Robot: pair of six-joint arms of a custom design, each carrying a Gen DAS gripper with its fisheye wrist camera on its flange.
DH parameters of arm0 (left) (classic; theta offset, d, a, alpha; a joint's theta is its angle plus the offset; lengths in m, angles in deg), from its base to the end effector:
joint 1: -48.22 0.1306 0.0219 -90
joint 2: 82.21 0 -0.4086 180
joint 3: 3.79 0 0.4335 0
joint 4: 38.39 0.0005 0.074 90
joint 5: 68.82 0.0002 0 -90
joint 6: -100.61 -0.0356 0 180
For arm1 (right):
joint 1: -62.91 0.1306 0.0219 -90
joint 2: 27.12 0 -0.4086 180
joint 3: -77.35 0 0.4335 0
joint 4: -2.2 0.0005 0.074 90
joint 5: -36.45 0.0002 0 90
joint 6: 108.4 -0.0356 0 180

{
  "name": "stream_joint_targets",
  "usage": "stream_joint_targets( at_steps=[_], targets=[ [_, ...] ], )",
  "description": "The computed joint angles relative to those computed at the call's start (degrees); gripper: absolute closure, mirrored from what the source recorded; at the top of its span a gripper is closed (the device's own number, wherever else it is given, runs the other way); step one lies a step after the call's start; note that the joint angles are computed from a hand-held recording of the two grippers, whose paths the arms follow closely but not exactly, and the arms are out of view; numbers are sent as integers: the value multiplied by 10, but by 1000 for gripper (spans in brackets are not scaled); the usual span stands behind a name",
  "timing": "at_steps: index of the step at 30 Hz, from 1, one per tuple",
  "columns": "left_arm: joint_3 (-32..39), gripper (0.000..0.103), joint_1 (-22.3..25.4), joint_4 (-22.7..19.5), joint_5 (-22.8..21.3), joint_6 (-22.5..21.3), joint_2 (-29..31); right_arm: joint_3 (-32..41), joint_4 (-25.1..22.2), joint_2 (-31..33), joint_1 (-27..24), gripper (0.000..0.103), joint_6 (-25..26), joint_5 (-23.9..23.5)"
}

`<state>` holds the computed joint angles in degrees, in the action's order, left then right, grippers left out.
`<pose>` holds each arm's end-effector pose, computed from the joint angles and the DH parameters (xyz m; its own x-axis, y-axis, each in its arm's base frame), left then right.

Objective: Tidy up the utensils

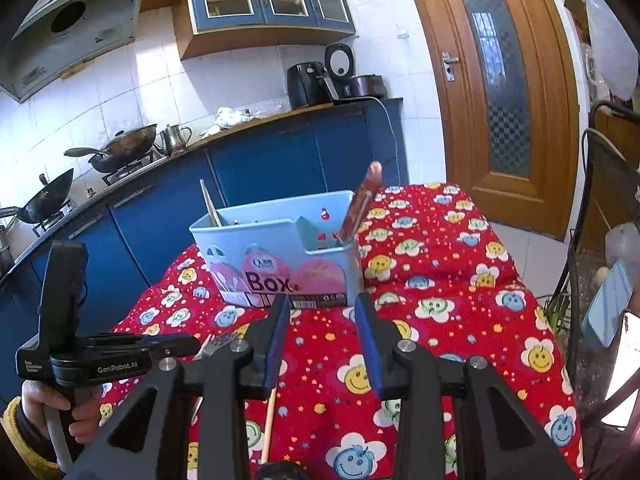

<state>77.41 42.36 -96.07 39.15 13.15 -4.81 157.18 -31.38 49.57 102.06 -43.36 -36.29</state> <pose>0.4253 -0.0552 0.4708 -0.8151 0.0413 -0.5779 0.2421 0.9304 -0.2751 0.3588 0.2779 0.4971 -0.5269 0.0907 -0.8451 -0.2010 0.9528 0.2275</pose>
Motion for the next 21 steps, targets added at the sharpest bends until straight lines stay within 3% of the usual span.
stream_joint_targets(
  at_steps=[13,15,17,21],
  targets=[
    [3,87,-15,-10,-21,-2,11,-20,9,-7,-15,66,-17,-28],
    [2,85,-17,-8,-28,-1,10,-22,11,-8,-16,66,-19,-30],
    [1,75,-18,-9,-33,-1,9,-24,11,-9,-18,66,-20,-33],
    [-3,74,-18,-8,-33,-1,10,-25,12,-9,-19,66,-20,-34]
  ],
)
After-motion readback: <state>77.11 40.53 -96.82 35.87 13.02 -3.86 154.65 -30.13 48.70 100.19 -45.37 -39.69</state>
